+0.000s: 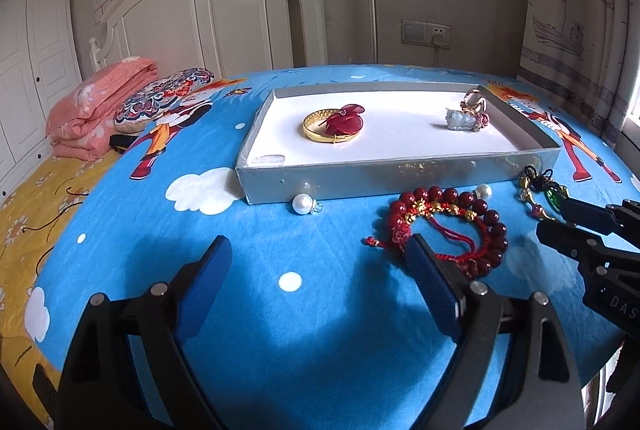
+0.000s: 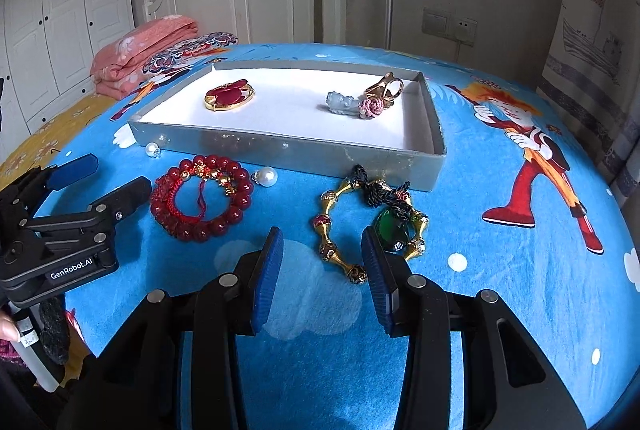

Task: Organize jewelry
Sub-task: 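Move the right tool to the gold-link necklace with the green stone, then close the right tool on the gold-link necklace and lift it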

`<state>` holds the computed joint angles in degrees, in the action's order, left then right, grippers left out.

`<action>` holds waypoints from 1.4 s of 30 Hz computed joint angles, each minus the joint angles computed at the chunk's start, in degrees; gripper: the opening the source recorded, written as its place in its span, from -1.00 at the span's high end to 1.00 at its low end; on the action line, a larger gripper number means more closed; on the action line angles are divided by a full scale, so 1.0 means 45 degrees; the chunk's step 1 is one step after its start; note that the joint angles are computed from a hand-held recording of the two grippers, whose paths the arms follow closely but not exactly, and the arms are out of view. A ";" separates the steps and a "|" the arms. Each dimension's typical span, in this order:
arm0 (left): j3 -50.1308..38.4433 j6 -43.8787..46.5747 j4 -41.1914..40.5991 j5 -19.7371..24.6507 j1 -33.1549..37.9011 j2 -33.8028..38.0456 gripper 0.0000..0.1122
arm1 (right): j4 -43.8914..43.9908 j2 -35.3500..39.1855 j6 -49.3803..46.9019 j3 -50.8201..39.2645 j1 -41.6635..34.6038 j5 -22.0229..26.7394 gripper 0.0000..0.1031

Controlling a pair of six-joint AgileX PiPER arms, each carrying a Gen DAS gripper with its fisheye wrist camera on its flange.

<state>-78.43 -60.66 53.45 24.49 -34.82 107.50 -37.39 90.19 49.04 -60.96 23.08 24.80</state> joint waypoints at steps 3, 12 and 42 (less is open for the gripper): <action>0.0002 0.0475 -0.0687 -0.0336 0.0218 -0.0012 -0.53 | -0.0447 -0.0093 0.0396 0.0190 0.0080 -0.0048 0.24; 0.0609 -0.2268 0.1964 -0.0598 0.0083 -0.0225 -0.53 | 0.0280 -0.1024 -0.0522 0.1050 0.0132 -0.0266 0.45; 0.1206 -0.4067 0.3511 -0.0945 0.0102 -0.0531 -0.53 | -0.3938 -0.1370 0.2854 0.0646 -0.0064 0.0000 0.80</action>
<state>-73.00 -78.96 69.25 20.24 -34.36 105.11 -55.11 84.02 61.88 -58.06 22.79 24.80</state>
